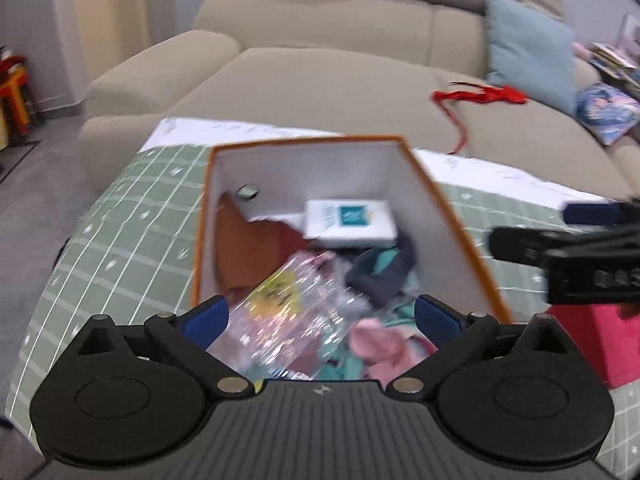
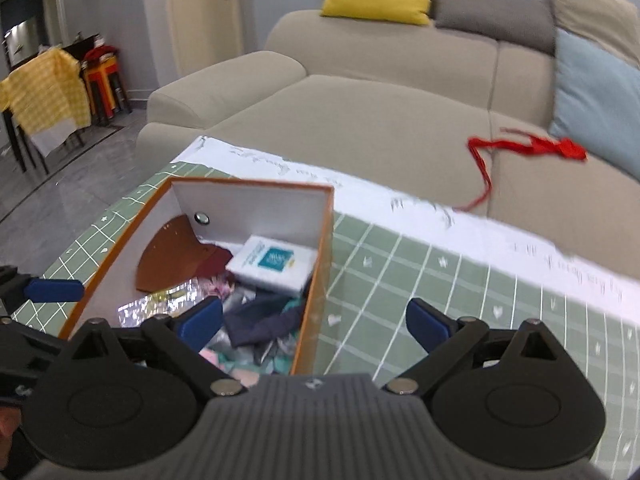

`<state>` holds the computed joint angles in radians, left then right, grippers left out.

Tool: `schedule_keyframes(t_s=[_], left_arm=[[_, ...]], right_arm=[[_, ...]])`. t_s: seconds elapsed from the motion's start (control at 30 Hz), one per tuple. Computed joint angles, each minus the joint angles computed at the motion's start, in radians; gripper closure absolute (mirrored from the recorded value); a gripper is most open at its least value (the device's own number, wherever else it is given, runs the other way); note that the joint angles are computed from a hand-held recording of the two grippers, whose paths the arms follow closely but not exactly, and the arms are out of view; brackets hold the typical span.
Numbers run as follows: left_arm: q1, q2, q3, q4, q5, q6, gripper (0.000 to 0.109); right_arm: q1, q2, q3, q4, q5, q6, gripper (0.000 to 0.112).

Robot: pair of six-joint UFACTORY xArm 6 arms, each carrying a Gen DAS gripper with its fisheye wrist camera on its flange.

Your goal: Organize soft objects

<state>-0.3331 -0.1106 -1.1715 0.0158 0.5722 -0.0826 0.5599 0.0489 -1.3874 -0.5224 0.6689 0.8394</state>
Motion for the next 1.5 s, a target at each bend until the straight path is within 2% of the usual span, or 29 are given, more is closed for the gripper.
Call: schedule_keyframes(t_s=[0.07, 0.3, 0.37, 0.43, 0.57, 0.87, 1.5], left_arm=[[0.007, -0.003, 0.006, 0.026, 0.014, -0.046, 0.006], [0.011, -0.044, 0.036, 0.221, 0.044, -0.23, 0.006], [0.018, -0.046, 0.028, 0.159, 0.079, -0.197, 0.006], [0.025, -0.058, 0.046, 0.11, 0.068, -0.162, 0.006], [0.012, -0.07, 0.068, 0.193, 0.055, -0.186, 0.006], [0.014, -0.081, 0.088, 0.179, 0.052, -0.179, 0.006], [0.004, -0.085, 0.101, 0.208, 0.065, -0.164, 0.006]], right_arm=[[0.011, -0.024, 0.037, -0.014, 0.004, 0.047, 0.015], [0.089, -0.027, 0.041, -0.121, 0.134, 0.168, 0.012], [0.104, -0.027, 0.046, -0.154, 0.146, 0.203, 0.012], [0.117, -0.026, 0.052, -0.175, 0.158, 0.238, 0.012], [0.126, -0.031, 0.067, -0.163, 0.166, 0.279, 0.012], [0.141, -0.036, 0.086, -0.148, 0.182, 0.35, 0.012], [0.142, -0.035, 0.089, -0.131, 0.176, 0.34, 0.012]])
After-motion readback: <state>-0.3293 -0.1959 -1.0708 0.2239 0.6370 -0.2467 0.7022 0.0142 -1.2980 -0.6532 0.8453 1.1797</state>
